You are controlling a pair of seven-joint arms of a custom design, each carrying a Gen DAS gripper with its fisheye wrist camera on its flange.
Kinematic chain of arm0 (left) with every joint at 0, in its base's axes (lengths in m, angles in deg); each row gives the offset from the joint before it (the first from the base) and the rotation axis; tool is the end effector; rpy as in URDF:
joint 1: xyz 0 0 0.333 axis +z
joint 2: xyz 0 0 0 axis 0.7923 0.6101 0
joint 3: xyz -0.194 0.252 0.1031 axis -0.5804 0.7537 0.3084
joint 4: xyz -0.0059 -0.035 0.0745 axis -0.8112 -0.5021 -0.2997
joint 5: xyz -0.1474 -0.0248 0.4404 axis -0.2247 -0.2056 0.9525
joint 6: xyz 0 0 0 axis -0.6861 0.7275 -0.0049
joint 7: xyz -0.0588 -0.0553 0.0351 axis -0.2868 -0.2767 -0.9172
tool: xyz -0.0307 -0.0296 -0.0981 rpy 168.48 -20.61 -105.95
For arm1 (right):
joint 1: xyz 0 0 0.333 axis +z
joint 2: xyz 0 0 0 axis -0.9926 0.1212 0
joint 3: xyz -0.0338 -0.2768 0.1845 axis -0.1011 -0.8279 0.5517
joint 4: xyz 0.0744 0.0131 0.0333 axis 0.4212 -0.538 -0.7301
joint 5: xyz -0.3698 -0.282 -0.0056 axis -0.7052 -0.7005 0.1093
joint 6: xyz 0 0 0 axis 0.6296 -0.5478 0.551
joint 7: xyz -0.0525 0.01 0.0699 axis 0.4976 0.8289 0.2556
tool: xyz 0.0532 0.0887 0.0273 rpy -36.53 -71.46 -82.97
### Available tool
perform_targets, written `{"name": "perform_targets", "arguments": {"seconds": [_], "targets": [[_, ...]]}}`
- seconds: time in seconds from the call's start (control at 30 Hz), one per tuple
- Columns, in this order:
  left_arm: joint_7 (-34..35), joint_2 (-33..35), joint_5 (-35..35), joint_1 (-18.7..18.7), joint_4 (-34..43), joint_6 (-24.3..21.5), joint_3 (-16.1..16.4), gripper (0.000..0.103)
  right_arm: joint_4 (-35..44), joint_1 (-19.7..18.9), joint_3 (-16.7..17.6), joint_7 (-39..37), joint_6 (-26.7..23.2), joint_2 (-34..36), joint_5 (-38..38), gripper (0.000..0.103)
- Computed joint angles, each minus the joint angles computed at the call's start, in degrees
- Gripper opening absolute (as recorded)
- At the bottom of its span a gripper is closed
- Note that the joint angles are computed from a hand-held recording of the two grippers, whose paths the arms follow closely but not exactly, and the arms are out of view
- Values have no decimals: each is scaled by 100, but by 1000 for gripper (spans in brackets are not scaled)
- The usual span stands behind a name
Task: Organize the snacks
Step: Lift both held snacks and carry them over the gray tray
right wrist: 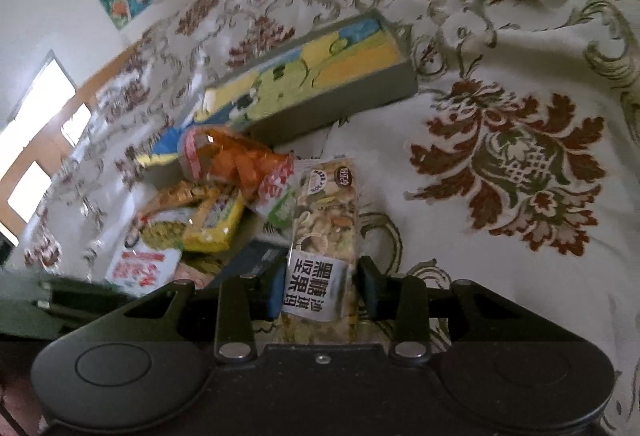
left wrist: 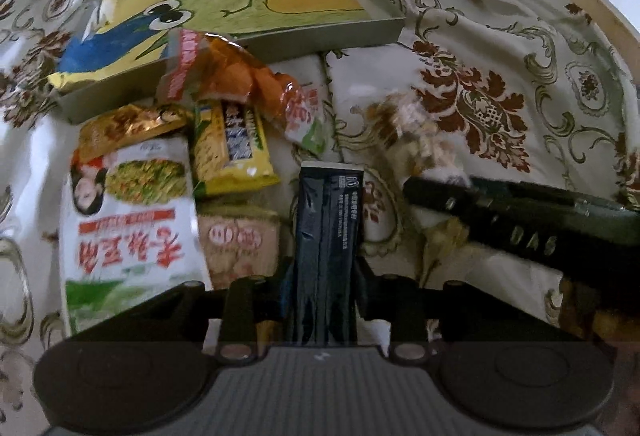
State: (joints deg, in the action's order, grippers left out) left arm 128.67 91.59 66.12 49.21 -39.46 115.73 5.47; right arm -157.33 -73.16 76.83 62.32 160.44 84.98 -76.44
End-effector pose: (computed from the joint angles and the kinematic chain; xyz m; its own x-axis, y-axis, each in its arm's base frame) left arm 0.6786 -0.1795 0.3074 -0.2686 -0.9489 0.1658 -0.8943 0.1817 -0.4088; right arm 0.6608 0.2905 0.2792 0.1011 -0.9159 -0.3885 -0.7782 0.1704 -0.6044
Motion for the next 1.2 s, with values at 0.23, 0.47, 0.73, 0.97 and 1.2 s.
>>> {"name": "perform_targets", "arguments": {"seconds": [0.23,0.47,0.73,0.97,1.2], "targets": [[504,-446,-958,269,-342,-3,-275,33,-269,18,-79,371,658,-174,-60,40],[813,-593,-1666,252,-357,269,-248,33,-335,452,-556,695,1100,-227,-178,40],[1096,-78,-2063,420,302,1201,-456,33,292,671,-828,786,1458,269,-252,40],[889,1053,-1721,628,1673,1615,-740,33,1702,709,-943,712,1533,1277,-269,40],[44,2372,-825,175,3439,1514,-238,33,3678,873,-1269,644,1186,2523,39,40]]}}
